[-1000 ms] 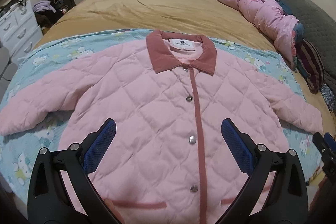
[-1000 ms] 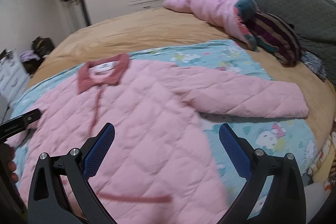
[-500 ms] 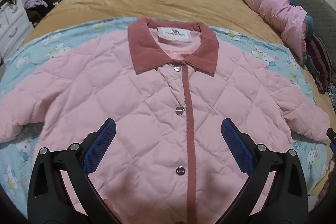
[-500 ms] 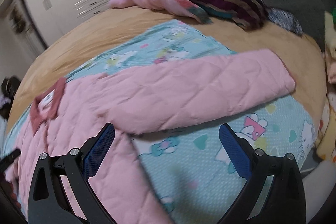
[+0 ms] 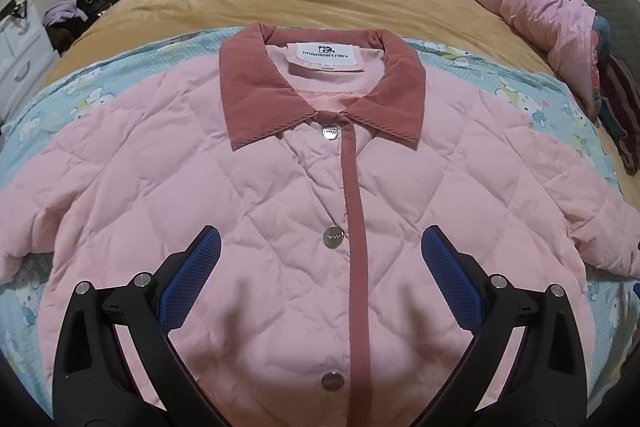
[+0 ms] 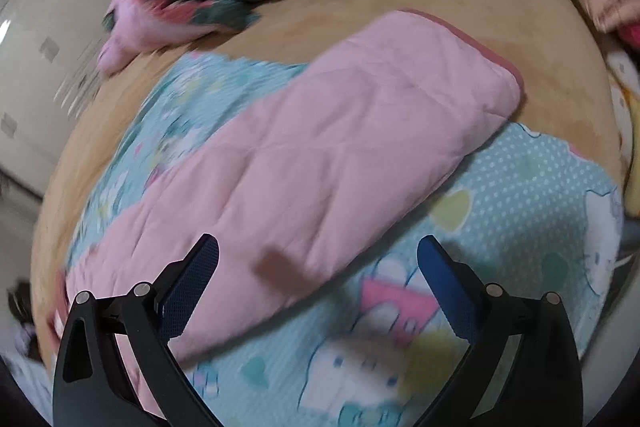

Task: Fold large clothes
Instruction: 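Reach the right gripper to the jacket sleeve cuff and grasp it, then lift the held sleeve with the right gripper and carry it across the jacket front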

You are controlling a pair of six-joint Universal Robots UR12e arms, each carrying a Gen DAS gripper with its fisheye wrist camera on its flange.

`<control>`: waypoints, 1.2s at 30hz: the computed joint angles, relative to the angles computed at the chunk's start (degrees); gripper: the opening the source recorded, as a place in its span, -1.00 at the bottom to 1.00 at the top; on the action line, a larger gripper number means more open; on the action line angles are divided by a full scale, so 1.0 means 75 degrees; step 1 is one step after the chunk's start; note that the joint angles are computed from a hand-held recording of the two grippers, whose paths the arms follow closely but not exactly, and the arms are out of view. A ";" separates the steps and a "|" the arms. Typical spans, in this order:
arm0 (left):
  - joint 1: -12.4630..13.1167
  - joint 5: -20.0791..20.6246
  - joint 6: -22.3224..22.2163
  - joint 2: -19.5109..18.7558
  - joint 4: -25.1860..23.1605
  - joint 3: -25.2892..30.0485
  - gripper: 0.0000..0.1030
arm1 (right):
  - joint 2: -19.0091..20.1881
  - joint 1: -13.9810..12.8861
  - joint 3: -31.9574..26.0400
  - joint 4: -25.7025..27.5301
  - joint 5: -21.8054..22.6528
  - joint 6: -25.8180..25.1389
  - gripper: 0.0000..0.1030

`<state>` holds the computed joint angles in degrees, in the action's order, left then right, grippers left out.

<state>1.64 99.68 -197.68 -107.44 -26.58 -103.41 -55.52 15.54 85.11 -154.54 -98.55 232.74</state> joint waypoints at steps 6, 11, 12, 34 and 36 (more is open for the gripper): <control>0.0083 0.0122 0.0016 -0.0155 -0.0110 0.0089 0.82 | 0.0123 -0.0381 0.0205 -0.0607 0.0338 0.0805 0.92; 0.0247 0.0185 -0.0216 -0.0141 -0.0131 0.0093 0.82 | 0.0226 -0.0519 0.0172 -0.0986 0.0289 0.1270 0.92; 0.0276 0.0198 -0.0245 -0.0121 -0.0176 0.0089 0.82 | 0.0243 -0.0529 0.0170 -0.1095 0.0211 0.1333 0.88; 0.0849 -0.1224 -0.0567 0.0791 0.0190 -0.0320 0.82 | 0.0048 0.0316 -0.1067 -0.3092 0.0387 -0.2790 -0.56; 0.0887 -0.1280 -0.0539 0.0869 0.0241 -0.0361 0.82 | 0.0046 0.0418 -0.1193 -0.3076 0.0454 -0.2945 -0.56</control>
